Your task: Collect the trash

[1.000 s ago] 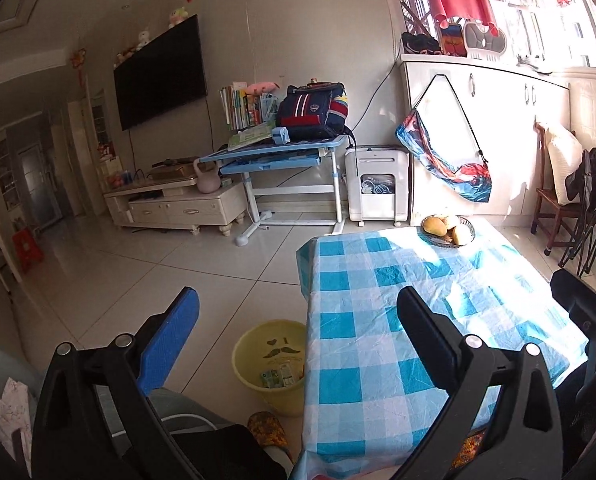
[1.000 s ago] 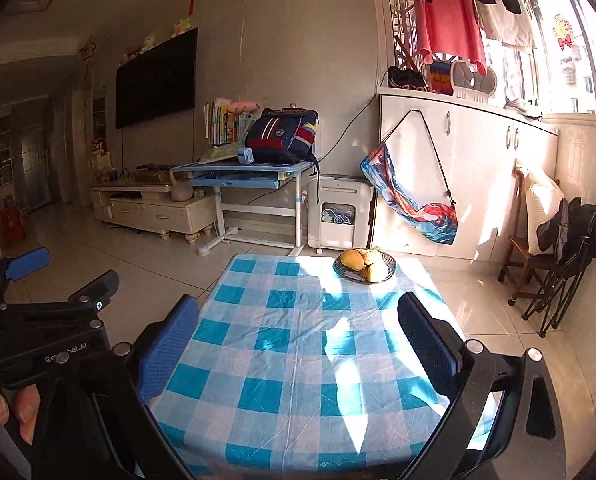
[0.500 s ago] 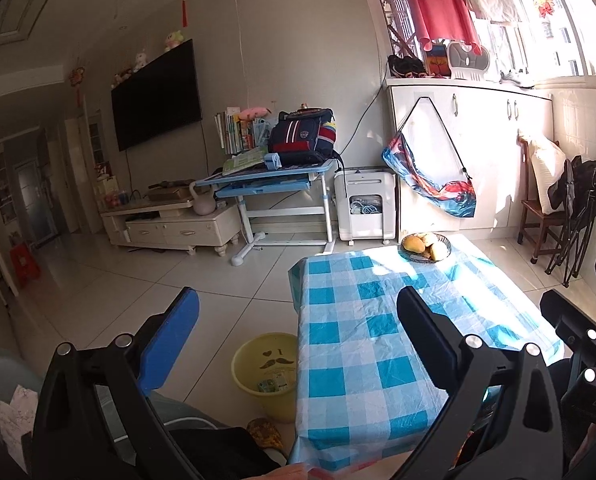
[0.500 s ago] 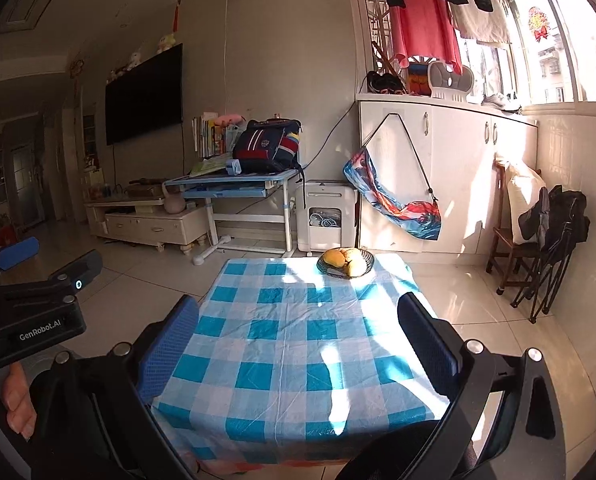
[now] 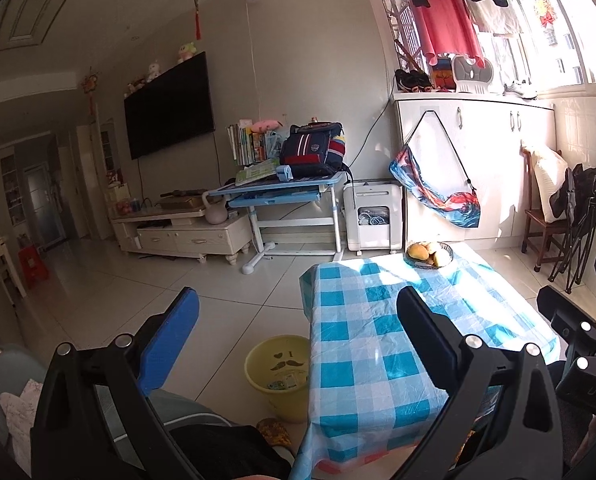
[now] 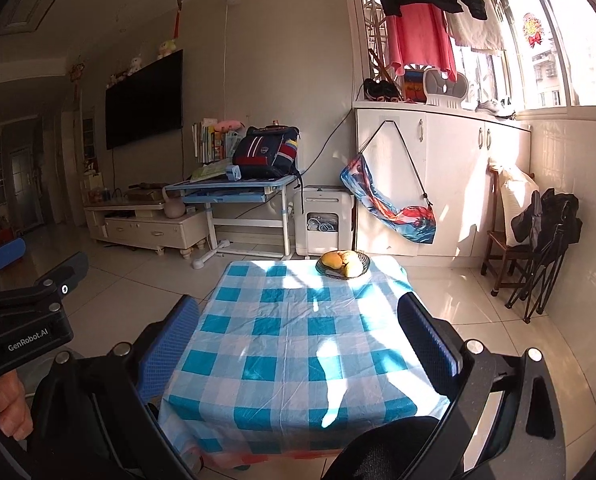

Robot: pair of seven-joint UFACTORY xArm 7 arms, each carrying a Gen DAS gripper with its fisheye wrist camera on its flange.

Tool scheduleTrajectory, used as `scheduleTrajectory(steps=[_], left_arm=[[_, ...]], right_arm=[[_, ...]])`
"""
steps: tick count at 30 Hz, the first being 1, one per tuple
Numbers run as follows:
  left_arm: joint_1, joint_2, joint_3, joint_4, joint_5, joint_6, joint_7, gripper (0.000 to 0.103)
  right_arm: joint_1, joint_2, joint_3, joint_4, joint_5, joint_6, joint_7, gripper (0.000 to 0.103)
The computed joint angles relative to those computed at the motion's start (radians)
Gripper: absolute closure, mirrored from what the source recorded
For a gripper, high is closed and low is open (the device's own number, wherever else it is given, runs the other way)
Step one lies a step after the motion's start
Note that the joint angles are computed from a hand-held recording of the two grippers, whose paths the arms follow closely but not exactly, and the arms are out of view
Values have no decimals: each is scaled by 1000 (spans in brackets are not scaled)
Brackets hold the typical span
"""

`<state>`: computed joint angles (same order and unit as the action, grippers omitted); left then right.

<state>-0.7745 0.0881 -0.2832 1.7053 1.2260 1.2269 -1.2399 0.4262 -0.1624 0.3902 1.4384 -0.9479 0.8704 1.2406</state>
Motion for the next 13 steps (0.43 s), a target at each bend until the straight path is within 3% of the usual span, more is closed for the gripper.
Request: scheduleTrajectory(steps=[13], left_arm=[[59,-21,-2,-14,-63,-68,-1,7]], right_arm=[[20,30,-23,6,9,-10,-17,8]])
